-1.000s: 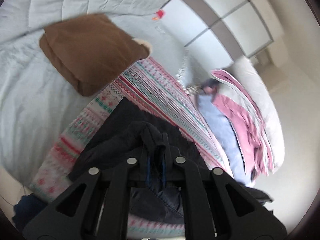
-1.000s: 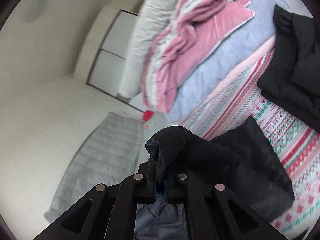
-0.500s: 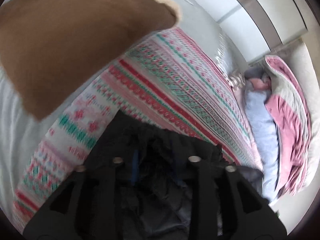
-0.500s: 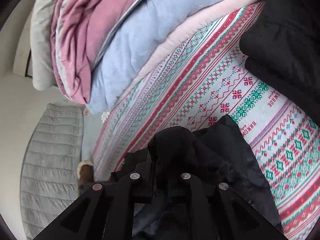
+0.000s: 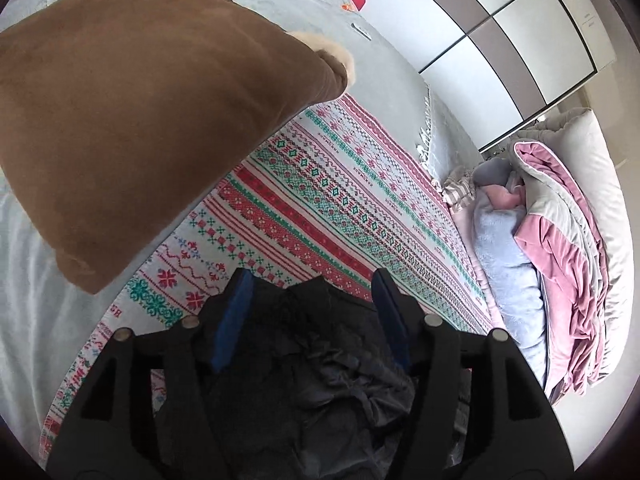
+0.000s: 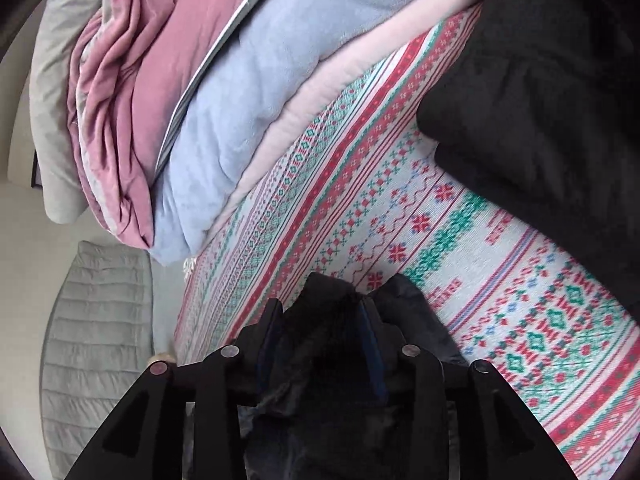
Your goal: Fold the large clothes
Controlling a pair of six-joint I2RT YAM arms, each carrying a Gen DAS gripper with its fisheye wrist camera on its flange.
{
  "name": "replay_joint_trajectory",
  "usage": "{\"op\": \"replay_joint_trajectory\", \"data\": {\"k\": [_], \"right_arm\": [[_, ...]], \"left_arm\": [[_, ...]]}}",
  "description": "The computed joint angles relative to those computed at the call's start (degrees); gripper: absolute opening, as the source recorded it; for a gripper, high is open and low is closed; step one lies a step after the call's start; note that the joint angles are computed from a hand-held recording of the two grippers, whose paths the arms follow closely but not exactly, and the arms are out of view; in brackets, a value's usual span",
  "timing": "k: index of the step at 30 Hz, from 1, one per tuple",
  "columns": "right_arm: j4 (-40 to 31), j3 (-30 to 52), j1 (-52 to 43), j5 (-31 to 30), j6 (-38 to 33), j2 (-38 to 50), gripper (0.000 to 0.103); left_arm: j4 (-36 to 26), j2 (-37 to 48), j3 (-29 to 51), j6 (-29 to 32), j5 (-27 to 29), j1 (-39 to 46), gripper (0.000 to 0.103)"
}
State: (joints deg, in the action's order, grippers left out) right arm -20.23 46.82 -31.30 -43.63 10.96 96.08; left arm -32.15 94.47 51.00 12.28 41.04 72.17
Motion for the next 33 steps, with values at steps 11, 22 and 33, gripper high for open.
{"op": "replay_joint_trajectory", "data": {"k": [11, 22, 33], "right_arm": [[-10.75, 1.59, -2.68, 3.58, -18.54, -7.40, 0.046], [-11.30, -6.61, 24.83, 6.18, -23.96, -16.89, 0.046], [8.35, -7.57, 25.95, 4.62, -0.86, -10.38, 0.047]], "left_arm": [[-6.13, -4.68, -0.83, 7.65, -1.45, 3.08, 0.063], [-7.06, -8.05, -3.99, 11.99, -2.05, 3.45, 0.063], [-7.09, -7.29, -2.81, 12.06, -1.46, 4.53, 0.063]]}}
